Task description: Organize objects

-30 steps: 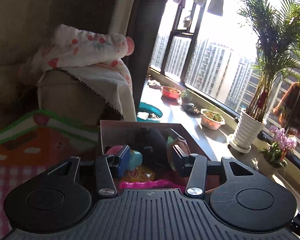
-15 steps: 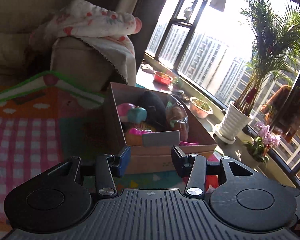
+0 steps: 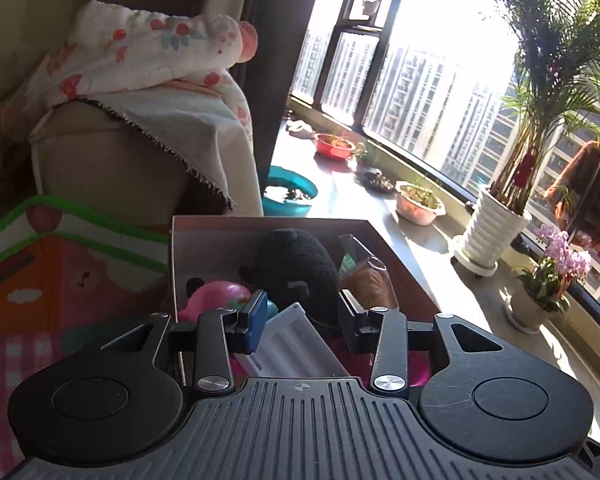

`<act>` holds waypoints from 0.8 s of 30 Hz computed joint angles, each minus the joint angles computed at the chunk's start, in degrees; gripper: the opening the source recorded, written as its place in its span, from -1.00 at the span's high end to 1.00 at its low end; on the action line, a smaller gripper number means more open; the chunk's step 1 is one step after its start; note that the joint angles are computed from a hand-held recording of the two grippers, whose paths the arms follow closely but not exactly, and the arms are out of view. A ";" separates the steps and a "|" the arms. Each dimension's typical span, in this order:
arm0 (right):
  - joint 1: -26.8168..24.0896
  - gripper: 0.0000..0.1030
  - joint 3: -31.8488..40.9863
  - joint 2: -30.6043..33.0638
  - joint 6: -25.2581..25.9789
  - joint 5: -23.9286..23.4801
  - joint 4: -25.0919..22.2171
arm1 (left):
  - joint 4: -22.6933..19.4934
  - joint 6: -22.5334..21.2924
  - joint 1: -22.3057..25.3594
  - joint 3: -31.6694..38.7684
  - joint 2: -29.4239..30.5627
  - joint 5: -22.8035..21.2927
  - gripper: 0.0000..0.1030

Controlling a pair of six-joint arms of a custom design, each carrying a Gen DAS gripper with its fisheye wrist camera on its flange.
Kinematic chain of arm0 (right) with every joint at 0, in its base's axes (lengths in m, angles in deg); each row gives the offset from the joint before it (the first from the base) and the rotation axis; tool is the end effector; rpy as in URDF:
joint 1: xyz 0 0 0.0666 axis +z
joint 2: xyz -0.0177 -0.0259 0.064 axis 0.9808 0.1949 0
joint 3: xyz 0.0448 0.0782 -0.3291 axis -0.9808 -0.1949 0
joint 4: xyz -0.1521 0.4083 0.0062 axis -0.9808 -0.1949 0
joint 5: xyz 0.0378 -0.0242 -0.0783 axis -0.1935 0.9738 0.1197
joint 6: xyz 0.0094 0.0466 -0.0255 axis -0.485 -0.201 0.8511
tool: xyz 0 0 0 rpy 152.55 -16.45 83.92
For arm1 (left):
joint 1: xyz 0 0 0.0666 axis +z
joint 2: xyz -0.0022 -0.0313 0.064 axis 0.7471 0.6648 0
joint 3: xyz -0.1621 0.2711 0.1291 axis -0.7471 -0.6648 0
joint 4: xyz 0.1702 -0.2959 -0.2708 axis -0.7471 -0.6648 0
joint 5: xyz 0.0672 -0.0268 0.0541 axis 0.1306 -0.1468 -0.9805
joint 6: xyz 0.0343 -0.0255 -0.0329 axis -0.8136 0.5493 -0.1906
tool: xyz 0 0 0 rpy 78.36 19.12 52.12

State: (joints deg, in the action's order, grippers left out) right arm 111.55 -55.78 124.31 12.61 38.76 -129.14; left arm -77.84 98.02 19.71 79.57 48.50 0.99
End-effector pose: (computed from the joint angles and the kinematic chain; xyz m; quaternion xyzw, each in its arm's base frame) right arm 0.2502 0.1548 0.2864 -0.1830 0.9075 0.0673 0.3721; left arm 0.3789 -0.1982 0.3259 -0.0220 0.8843 -0.1141 0.4522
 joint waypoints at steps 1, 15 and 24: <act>-0.24 -1.00 -0.20 -0.15 -0.24 -0.19 0.00 | -0.73 -0.55 0.26 1.35 2.19 0.34 0.23; -0.56 -1.00 -1.64 -1.88 1.01 -5.16 0.89 | -3.68 5.52 -3.25 -10.00 -16.56 -2.22 0.24; 3.07 -0.17 0.98 -0.35 2.31 -2.59 -0.99 | -15.02 14.09 -5.03 -17.60 -28.44 -3.45 0.24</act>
